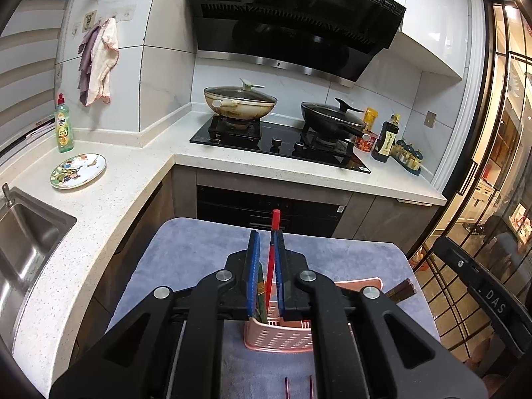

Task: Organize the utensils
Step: 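Lower both chopsticks into the pink holder and open both grippers, then move both open grippers back down to the last two dark red chopsticks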

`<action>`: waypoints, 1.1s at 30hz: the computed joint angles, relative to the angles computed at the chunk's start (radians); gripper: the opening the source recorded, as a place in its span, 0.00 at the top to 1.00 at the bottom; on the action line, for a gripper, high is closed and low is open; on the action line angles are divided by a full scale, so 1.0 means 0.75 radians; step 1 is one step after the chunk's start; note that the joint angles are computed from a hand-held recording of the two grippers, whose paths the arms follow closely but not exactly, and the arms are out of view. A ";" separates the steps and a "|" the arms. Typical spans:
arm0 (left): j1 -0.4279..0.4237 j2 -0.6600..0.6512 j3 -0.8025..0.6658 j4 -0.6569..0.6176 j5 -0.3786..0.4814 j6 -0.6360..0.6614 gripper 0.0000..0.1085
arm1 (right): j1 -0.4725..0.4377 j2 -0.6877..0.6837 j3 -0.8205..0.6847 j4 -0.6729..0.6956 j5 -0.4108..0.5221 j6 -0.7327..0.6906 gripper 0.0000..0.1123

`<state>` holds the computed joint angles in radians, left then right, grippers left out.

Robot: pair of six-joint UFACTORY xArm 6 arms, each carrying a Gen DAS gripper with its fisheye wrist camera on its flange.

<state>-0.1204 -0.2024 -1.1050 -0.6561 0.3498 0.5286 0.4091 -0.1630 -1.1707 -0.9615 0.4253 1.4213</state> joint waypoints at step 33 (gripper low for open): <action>0.141 -0.774 0.929 0.249 0.076 -0.030 0.61 | 0.613 -0.384 0.699 0.095 0.347 0.215 0.84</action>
